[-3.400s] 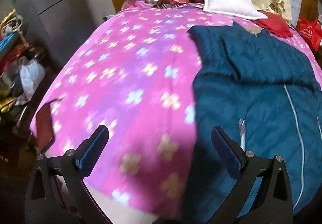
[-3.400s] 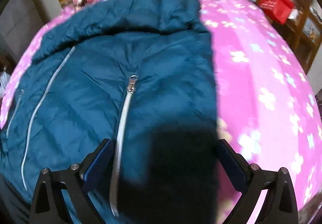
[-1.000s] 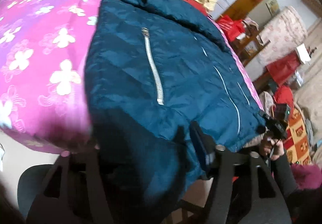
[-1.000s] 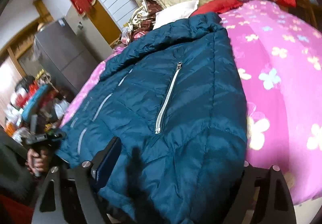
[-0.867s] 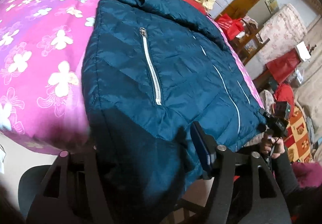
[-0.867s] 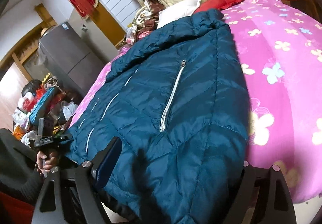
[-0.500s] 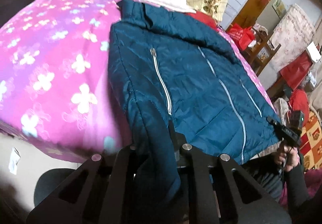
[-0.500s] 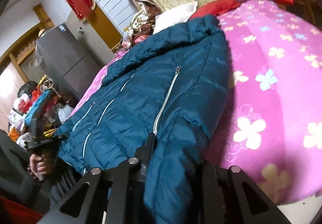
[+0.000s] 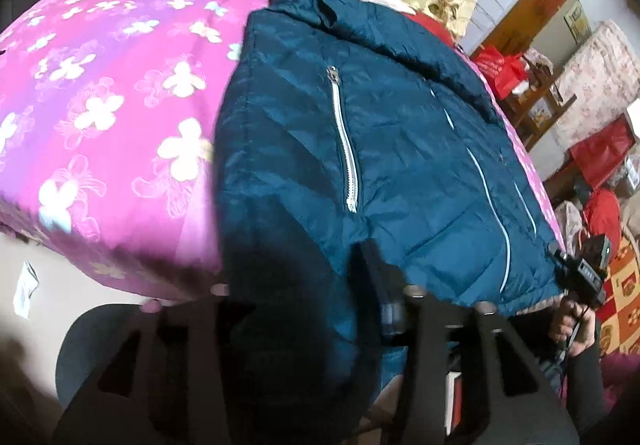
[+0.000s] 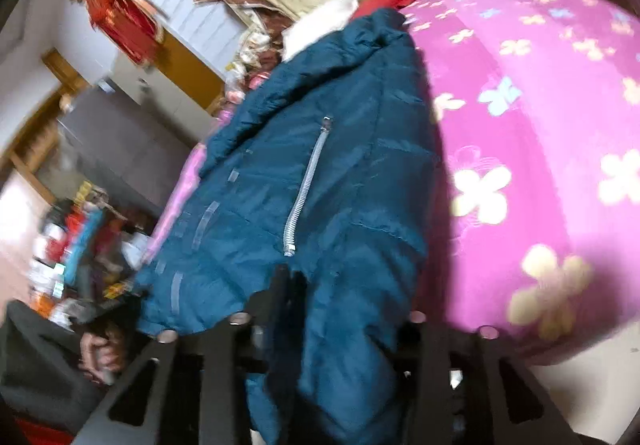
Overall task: Fold large clothes
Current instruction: 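Grasp the jacket hem with both tools, fingers closing on the fabric, then lift the held hem with both tools and fold it toward the collar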
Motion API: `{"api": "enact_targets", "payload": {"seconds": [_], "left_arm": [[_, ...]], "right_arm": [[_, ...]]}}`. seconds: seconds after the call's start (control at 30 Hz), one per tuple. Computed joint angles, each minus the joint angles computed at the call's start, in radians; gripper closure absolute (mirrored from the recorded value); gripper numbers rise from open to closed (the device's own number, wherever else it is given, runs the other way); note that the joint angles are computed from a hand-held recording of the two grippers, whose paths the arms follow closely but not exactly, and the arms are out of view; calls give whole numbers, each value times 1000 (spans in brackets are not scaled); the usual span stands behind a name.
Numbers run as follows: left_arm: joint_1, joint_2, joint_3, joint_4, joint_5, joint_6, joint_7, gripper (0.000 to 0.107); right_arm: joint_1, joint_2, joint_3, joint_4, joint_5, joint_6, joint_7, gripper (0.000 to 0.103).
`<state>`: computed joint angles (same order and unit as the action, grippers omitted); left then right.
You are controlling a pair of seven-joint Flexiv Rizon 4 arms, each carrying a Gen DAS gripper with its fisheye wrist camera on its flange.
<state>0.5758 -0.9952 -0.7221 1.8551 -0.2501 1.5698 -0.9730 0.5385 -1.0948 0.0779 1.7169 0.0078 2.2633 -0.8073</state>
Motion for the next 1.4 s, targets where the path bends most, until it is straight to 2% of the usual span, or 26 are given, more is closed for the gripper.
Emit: {"api": "enact_targets", "payload": {"seconds": [0.1,0.2,0.23,0.27,0.33,0.43,0.57,0.67,0.7,0.83,0.97,1.2,1.4], "left_arm": [[-13,7,12,5,18,7,16,56],[-4,6,2,10,18,-8,26,56],[3,5,-4,17,17,-2,27,60],[7,3,-8,19,16,1,27,75],[19,-6,-24,29,21,30,22,92],[58,-17,-69,55,53,82,3,98],[157,-55,-171,97,132,143,-31,100],[241,-93,-250,126,185,157,-63,100],[265,-105,-271,136,200,161,-76,100],[336,-136,-324,171,266,174,-122,100],[382,-148,-364,206,335,230,-180,100],[461,-165,-438,242,464,279,-261,100],[493,-147,-491,264,538,317,-308,100]], "right_arm": [[-26,-3,21,-5,-76,-10,-9,60],[12,5,-12,-7,-62,-20,-50,59],[-9,-3,11,-11,-88,-1,-48,61],[-21,-8,24,-12,-100,12,-45,63],[-25,-9,28,-12,-103,18,-43,77],[3,5,6,-6,-69,19,-60,84],[80,33,-37,16,60,77,-117,88],[157,73,-81,45,194,74,-178,89],[208,94,-116,56,269,52,-212,89],[347,155,-212,82,484,-11,-315,90],[423,196,-257,94,603,-18,-394,90],[493,272,-278,114,738,12,-551,90],[484,313,-227,128,801,102,-644,90]]}}
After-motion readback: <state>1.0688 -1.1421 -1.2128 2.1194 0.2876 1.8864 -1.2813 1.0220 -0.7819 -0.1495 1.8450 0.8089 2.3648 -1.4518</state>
